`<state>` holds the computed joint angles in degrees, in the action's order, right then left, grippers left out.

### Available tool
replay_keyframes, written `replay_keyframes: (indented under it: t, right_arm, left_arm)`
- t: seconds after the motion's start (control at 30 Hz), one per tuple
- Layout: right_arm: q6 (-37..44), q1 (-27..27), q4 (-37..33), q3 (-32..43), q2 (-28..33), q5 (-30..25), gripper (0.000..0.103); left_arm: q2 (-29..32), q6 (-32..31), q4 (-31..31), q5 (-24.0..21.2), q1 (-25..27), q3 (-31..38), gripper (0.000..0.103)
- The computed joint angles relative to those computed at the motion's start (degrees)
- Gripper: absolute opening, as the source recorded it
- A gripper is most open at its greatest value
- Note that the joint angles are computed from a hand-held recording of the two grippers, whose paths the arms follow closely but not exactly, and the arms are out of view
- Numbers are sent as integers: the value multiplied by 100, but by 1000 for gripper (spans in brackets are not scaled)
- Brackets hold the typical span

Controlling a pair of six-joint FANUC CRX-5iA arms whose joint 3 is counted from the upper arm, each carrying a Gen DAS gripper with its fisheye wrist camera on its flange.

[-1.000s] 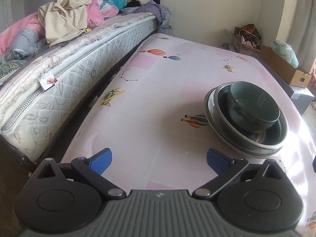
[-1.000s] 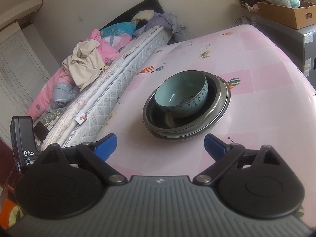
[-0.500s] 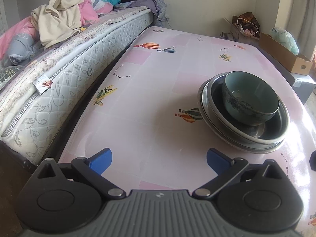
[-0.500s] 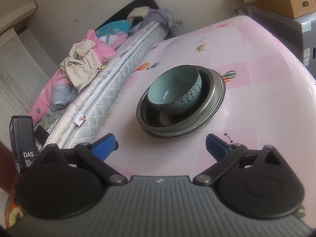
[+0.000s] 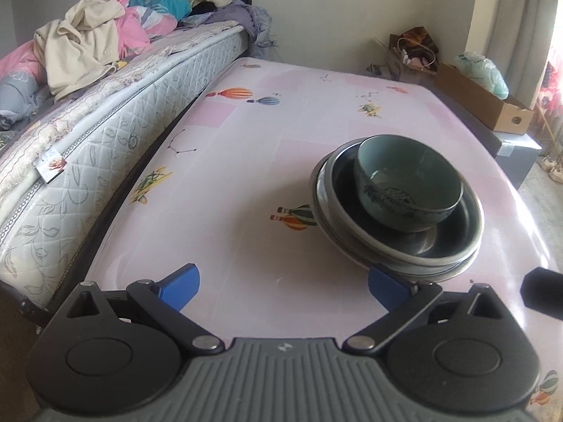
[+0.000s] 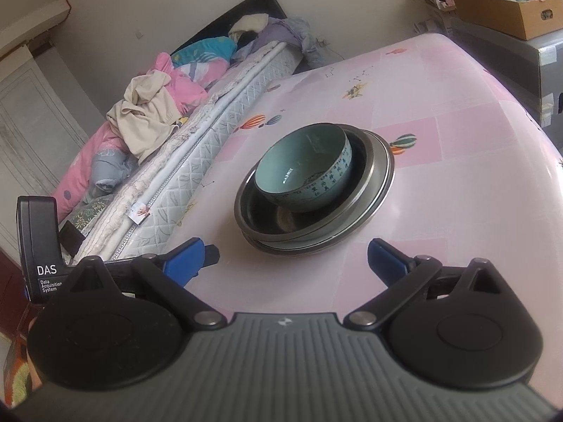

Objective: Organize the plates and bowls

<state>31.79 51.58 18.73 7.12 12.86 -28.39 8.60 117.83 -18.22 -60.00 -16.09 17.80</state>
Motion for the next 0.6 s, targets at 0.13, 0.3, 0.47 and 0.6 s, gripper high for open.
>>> replay_keyframes:
  t: [0.13, 0.3, 0.47, 0.6]
  right_arm:
    - [-382, 59, 676, -321, -150, 389, 101]
    - [-1316, 142, 2085, -655, -263, 385, 102]
    - [-1405, 334, 2414, -508, -169, -199, 102]
    - [-1276, 515, 2297, -107, 65, -989, 102]
  left_arm:
    - [-69, 316, -247, 24, -145, 42, 103]
    - [164, 653, -1165, -912, -549, 637, 103]
    - [126, 640, -1509, -1308, -752, 720, 103]
    - [106, 441, -716, -1438, -397, 625, 103]
